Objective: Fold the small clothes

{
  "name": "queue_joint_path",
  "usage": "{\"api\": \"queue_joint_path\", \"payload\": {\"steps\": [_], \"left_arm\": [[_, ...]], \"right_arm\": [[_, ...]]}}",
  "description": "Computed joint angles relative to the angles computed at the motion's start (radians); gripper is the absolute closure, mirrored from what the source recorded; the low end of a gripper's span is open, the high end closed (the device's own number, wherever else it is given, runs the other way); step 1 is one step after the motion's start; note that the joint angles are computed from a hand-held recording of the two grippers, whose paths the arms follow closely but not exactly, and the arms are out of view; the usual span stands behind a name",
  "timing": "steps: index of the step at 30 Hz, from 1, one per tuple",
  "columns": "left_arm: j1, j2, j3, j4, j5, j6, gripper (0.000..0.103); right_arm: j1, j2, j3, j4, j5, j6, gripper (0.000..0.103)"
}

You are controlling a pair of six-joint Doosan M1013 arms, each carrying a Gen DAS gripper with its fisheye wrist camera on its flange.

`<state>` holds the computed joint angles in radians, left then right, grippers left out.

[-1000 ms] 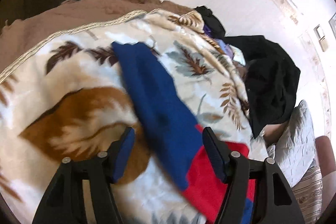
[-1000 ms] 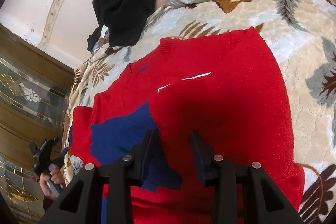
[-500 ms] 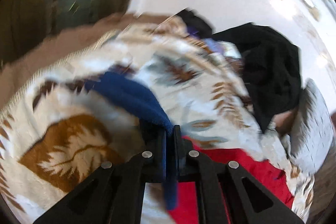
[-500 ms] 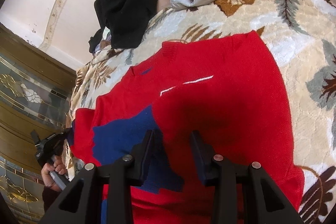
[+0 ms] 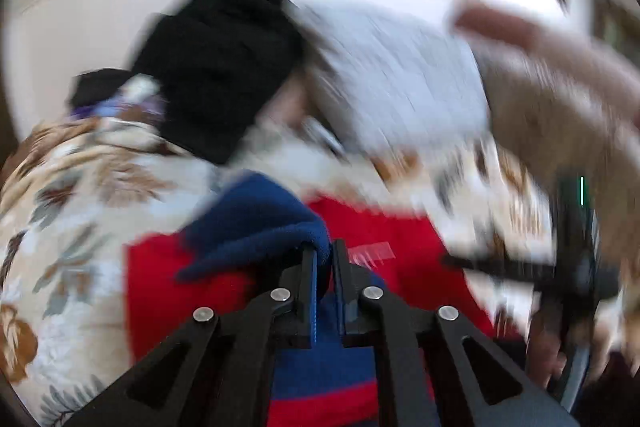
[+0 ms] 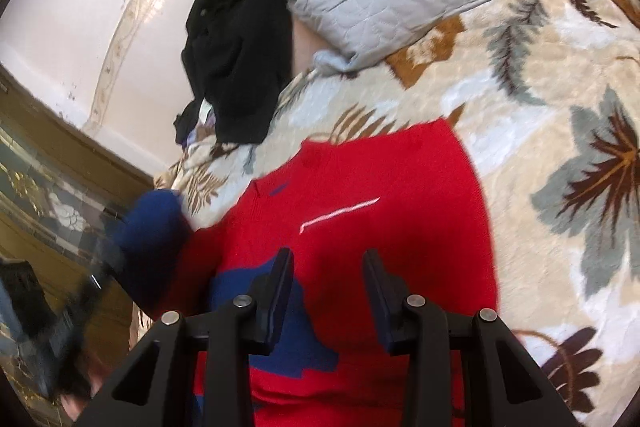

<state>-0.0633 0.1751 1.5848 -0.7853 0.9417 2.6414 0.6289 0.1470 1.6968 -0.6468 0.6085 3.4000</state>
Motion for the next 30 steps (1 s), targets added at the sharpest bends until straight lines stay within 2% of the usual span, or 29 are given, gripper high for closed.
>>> {"api": "queue_joint_path", "payload": {"steps": [2, 3, 4, 6, 7, 9, 11, 13, 16, 20, 25, 28, 30], "left_arm": [[-0.012, -0.002, 0.005, 0.038, 0.004, 0.009, 0.094], [-0.003, 0.0, 0.0, 0.027, 0.013, 0.009, 0.092], [0.008, 0.0, -0.005, 0.016, 0.016, -0.001, 0.088], [0.043, 0.002, -0.015, -0.028, 0.003, -0.04, 0.058], [0.06, 0.002, -0.014, -0.044, -0.03, -0.072, 0.054], [0.086, 0.017, -0.03, -0.005, -0.073, -0.171, 0.053], [0.093, 0.034, -0.041, 0.063, -0.088, -0.254, 0.054], [0.085, 0.052, -0.048, 0.165, -0.106, -0.347, 0.054], [0.065, 0.068, -0.05, 0.312, -0.099, -0.436, 0.054], [0.049, 0.092, -0.05, 0.428, -0.048, -0.504, 0.054], [0.061, 0.104, -0.048, 0.433, -0.025, -0.489, 0.054], [0.068, 0.098, -0.039, 0.433, -0.03, -0.473, 0.054], [0.072, 0.097, -0.038, 0.437, -0.028, -0.478, 0.054]], "right_arm": [[-0.007, -0.01, 0.01, 0.0, 0.0, 0.019, 0.06], [-0.01, -0.016, 0.017, -0.007, -0.004, 0.035, 0.042], [-0.011, -0.019, 0.021, -0.02, -0.007, 0.056, 0.034], [-0.012, -0.023, 0.026, -0.043, -0.015, 0.082, 0.032], [-0.013, -0.022, 0.022, -0.039, -0.019, 0.067, 0.032], [-0.014, -0.01, 0.005, -0.012, -0.025, 0.001, 0.032], [-0.023, 0.004, -0.011, 0.053, -0.069, -0.102, 0.032], [-0.026, 0.027, -0.042, 0.1, -0.086, -0.203, 0.032], [-0.018, 0.064, -0.102, 0.144, -0.065, -0.349, 0.032], [0.009, 0.129, -0.206, 0.154, 0.04, -0.521, 0.032], [0.036, 0.226, -0.33, 0.221, 0.163, -0.729, 0.032], [0.046, 0.264, -0.365, 0.198, 0.246, -0.709, 0.033], [0.045, 0.267, -0.358, 0.19, 0.258, -0.667, 0.036]]}}
